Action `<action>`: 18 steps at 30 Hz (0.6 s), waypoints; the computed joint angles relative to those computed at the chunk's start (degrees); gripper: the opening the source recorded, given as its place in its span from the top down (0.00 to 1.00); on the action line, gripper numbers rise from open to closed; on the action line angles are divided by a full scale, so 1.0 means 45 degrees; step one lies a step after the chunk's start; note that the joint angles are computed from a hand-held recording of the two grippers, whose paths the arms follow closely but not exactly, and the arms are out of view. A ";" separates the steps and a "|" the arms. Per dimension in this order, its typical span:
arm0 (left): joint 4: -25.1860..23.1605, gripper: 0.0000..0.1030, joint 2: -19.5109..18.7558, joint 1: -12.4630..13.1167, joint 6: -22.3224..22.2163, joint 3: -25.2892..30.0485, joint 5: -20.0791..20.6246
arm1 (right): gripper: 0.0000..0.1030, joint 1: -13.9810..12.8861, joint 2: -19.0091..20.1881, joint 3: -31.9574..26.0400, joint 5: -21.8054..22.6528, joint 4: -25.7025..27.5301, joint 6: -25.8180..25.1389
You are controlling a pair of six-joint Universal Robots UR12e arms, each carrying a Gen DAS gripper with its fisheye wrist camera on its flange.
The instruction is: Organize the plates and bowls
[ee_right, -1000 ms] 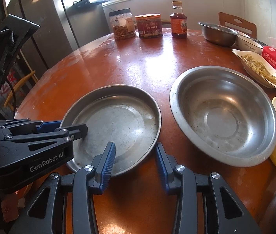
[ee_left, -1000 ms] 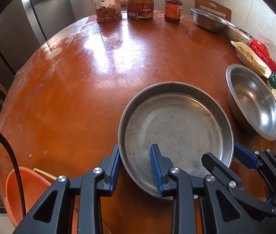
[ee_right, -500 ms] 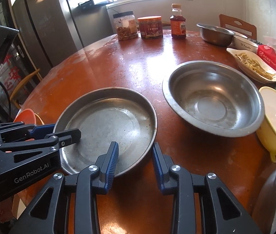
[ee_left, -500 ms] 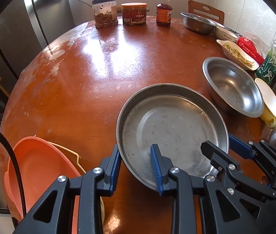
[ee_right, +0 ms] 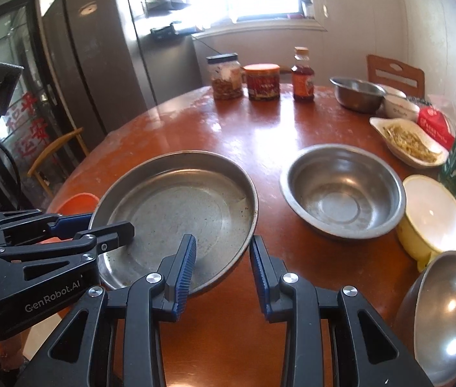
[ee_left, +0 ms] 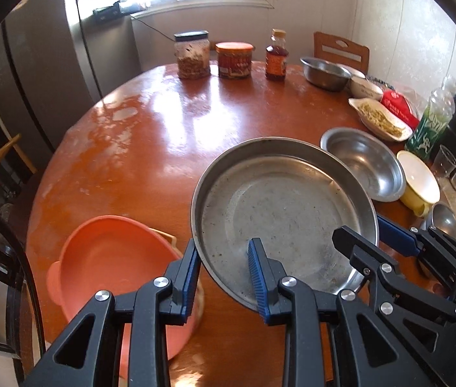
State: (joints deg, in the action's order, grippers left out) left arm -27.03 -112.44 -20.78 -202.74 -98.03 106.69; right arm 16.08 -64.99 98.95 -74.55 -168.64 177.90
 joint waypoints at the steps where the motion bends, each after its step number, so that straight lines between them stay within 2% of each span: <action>1: 0.0112 0.70 0.0096 0.0025 -0.0034 -0.0121 0.0054 | 0.65 0.0058 -0.0028 -0.0001 0.0050 -0.0115 -0.0055; 7: 0.0826 0.70 0.0810 0.0302 -0.0446 -0.1067 0.0268 | 0.65 0.0453 -0.0056 -0.0187 0.0294 -0.0357 -0.0341; 18: 0.1407 0.70 0.1823 0.0782 -0.1178 -0.2508 0.0840 | 0.65 0.1314 0.0258 -0.0828 0.0471 -0.0043 -0.1144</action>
